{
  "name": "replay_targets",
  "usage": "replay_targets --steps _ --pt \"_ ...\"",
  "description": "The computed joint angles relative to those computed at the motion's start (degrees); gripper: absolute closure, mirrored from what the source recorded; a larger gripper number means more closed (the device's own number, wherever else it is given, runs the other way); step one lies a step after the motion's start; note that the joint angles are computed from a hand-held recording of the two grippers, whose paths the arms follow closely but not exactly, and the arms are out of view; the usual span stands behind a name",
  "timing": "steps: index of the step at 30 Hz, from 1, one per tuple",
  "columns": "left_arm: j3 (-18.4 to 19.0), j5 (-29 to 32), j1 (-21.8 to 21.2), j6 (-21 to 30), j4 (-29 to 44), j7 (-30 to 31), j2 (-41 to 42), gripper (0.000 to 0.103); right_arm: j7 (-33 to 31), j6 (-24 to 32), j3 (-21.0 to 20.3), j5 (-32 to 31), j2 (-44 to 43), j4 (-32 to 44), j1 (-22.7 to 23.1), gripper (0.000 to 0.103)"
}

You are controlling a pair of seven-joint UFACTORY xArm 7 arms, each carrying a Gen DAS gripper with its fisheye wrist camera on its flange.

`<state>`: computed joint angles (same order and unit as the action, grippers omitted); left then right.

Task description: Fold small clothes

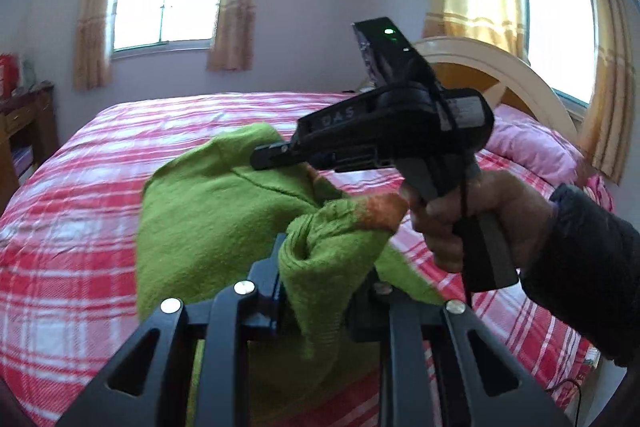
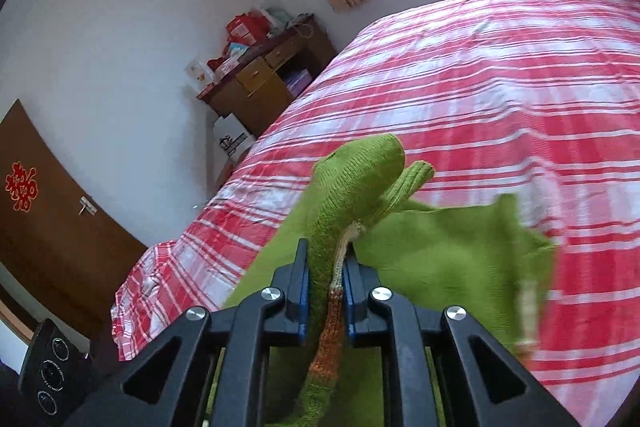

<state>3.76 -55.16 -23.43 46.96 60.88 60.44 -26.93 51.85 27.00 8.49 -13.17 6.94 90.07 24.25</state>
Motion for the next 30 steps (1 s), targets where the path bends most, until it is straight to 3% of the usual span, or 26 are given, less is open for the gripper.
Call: replay_targets --steps 4,7,10,11,13,14,15,16,17,19,21,24,30 --pt "-3.89 1.25 -1.77 -1.67 0.18 -0.98 1.76 0.081 -0.33 0.46 -0.44 1.84 -6.26 -8.69 -2.36 0.091" --pt "-5.93 3.23 -2.73 -3.36 -0.34 -1.69 2.85 0.081 -2.17 -2.66 -0.38 6.7 -9.71 -16.12 -4.47 0.091" --pt "-7.48 6.9 -3.01 -4.09 -1.49 -3.77 3.02 0.077 -2.31 -3.79 0.19 7.74 -10.84 -21.16 -5.92 0.09" --pt "-7.22 7.88 -3.24 -3.62 -1.88 -3.64 2.4 0.074 -1.09 -7.34 0.4 7.05 -11.76 -23.58 -6.47 0.09" --pt "-5.95 9.02 -3.71 -1.47 -2.5 -3.27 0.58 0.057 1.42 -10.76 0.94 6.78 -13.72 -26.91 -7.46 0.086" --pt "-4.62 9.79 -3.86 1.74 -2.4 -2.89 -0.49 0.043 3.52 -10.83 1.75 5.38 -14.74 -27.79 -8.19 0.085" --pt "-3.59 10.18 -3.91 4.16 -2.17 -2.37 -1.2 0.035 5.28 -9.84 2.6 4.0 -15.67 -28.15 -8.82 0.084" --pt "-2.24 10.15 -3.85 6.34 -2.59 -1.09 -2.53 0.033 7.75 -7.65 3.76 1.98 -17.44 -28.75 -9.57 0.078" --pt "-0.9 10.14 -3.46 7.86 -3.81 0.52 -4.6 0.032 10.34 -4.56 5.14 -0.27 -18.9 -28.63 -10.42 0.063" --pt "-0.06 11.13 -2.05 9.46 -6.14 0.93 -8.2 0.032 14.61 2.23 8.55 -2.96 -23.33 -29.13 -12.22 0.043" --pt "1.06 12.05 -0.61 10.87 -6.92 -0.13 -9.6 0.032 18.02 0.91 9.04 -3.94 -29.47 -33.01 -10.94 0.041" --pt "3.23 12.62 1.83 13.66 -6.92 -3.71 -10.06 0.032 19.48 -1.79 13.32 -6.64 -34.3 -34.25 -12.5 0.042" --pt "5.39 12.38 6.5 16.3 -4.01 -10.05 -8.28 0.032 12.18 12.94 19.65 -10.62 -24.56 -21.56 -9.85 0.042"
